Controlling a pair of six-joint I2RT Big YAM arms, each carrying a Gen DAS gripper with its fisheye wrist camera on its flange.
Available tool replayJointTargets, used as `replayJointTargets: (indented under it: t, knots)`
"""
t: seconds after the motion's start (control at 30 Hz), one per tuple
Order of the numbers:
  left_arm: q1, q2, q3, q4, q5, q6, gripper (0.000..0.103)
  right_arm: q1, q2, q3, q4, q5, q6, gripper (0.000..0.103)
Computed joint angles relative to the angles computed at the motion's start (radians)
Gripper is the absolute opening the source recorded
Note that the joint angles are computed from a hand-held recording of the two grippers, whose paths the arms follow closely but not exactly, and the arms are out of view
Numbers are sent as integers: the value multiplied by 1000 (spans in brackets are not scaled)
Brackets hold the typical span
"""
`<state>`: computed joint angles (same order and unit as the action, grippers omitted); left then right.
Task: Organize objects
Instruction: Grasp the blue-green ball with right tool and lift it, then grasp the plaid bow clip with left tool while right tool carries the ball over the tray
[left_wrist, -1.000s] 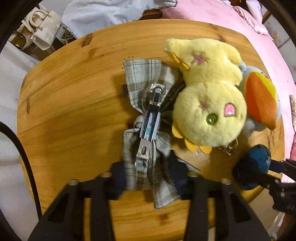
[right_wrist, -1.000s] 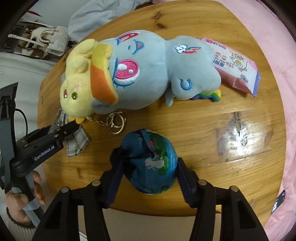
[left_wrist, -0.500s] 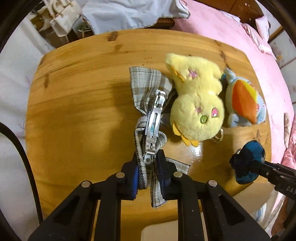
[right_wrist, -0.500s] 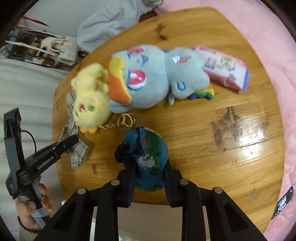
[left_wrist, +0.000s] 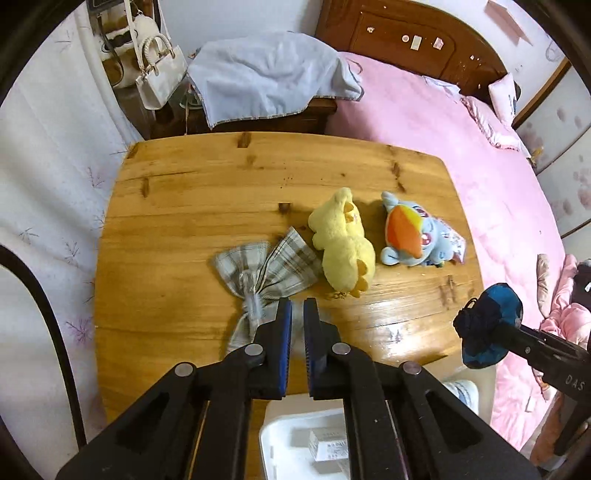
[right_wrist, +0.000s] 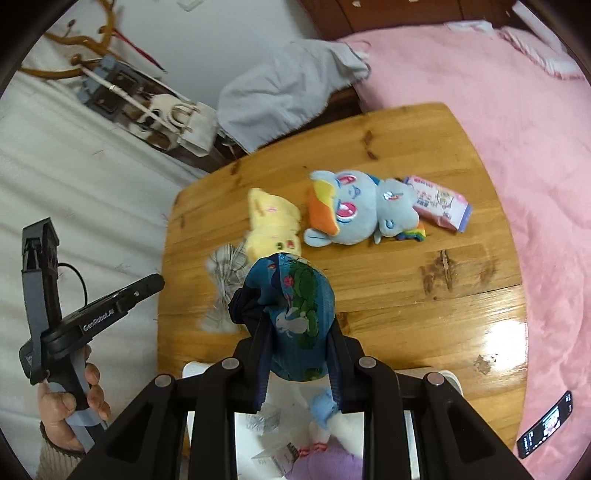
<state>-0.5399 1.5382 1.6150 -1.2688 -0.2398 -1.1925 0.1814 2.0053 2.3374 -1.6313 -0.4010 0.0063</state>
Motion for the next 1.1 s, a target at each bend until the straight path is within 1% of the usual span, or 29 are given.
replayJointTargets:
  t: [0.1, 0.27, 0.4, 0.43, 0.5, 0.57, 0.6, 0.67, 0.73, 0.97, 1.1]
  knots:
    - [-1, 3, -6, 10, 8, -20, 6, 13, -3, 20, -9, -1, -6, 27]
    - [-5, 19, -6, -4, 31, -58, 8, 10, -35, -12, -6, -6, -20, 26]
    - [13, 33, -37, 27, 77, -89, 12, 3, -38, -24, -9, -11, -16, 27]
    - [18, 36, -46, 38, 88, -93, 15, 1, -38, -26, -11, -12, -14, 27]
    - [29, 41, -62, 59, 117, -93, 25, -2, -36, -30, -11, -13, -11, 27]
    - [37, 51, -69, 63, 130, -94, 68, -4, -34, -36, -10, -13, -8, 27]
    - [38, 63, -64, 46, 121, -100, 73, -5, -33, -39, -9, -14, -6, 27]
    - [41, 72, -64, 42, 110, -103, 75, -6, -29, -42, -8, -16, -1, 27]
    - [50, 75, -81, 66, 128, -110, 75, -6, -25, -44, -8, -20, 7, 27]
    - [70, 105, -111, 90, 157, -103, 75, -1, -8, -39, -10, -27, 20, 27]
    - [79, 111, -150, 123, 189, -127, 75, 1, 1, -33, -14, -27, 26, 27]
